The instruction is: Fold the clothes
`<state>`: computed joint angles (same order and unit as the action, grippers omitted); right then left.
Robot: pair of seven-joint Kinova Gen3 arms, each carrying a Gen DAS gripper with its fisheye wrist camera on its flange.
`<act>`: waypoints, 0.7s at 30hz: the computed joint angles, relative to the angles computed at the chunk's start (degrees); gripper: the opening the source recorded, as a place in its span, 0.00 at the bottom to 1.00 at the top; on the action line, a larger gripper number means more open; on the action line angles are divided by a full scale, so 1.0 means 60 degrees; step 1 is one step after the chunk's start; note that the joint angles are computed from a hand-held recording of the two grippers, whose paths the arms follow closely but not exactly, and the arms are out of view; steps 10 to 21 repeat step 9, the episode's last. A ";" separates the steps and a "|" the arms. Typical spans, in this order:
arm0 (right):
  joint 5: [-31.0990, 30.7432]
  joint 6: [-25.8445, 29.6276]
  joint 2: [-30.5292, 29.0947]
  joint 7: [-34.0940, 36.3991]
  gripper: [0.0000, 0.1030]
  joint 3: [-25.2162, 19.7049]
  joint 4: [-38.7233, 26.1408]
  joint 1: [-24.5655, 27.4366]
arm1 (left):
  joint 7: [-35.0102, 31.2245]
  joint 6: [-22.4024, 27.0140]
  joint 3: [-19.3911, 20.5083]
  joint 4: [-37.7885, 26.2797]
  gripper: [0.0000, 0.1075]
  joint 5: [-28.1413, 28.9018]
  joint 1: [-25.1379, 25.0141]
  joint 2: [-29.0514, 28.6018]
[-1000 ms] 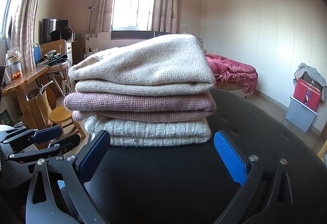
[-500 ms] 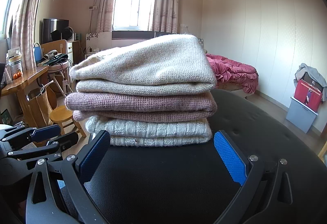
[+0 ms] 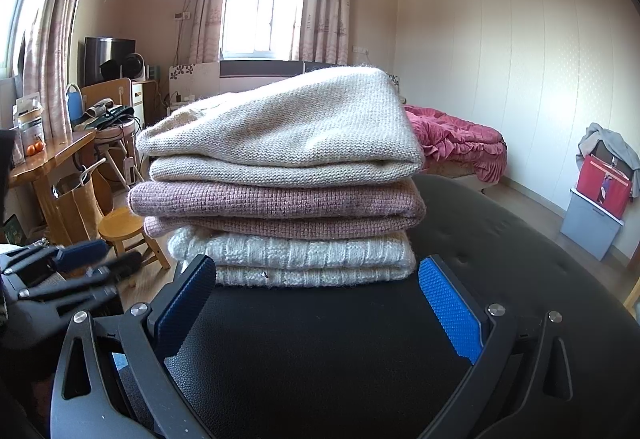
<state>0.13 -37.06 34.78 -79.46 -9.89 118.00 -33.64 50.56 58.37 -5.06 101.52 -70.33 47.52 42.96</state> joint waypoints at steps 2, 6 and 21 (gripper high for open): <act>0.0009 0.0011 0.0006 -0.0002 1.00 -0.0005 -0.0007 0.0009 | 0.0147 0.0394 -0.0031 0.0025 0.39 -0.0225 0.0188 0.0115; 0.0007 0.0031 0.0015 0.0009 1.00 -0.0001 -0.0024 0.0005 | 0.0152 0.0765 -0.0044 0.0021 0.39 -0.0633 0.0446 0.0266; 0.0016 0.0036 0.0018 0.0007 1.00 -0.0005 -0.0029 0.0013 | 0.0101 0.0689 0.0136 0.0048 0.39 -0.0847 0.0364 0.0209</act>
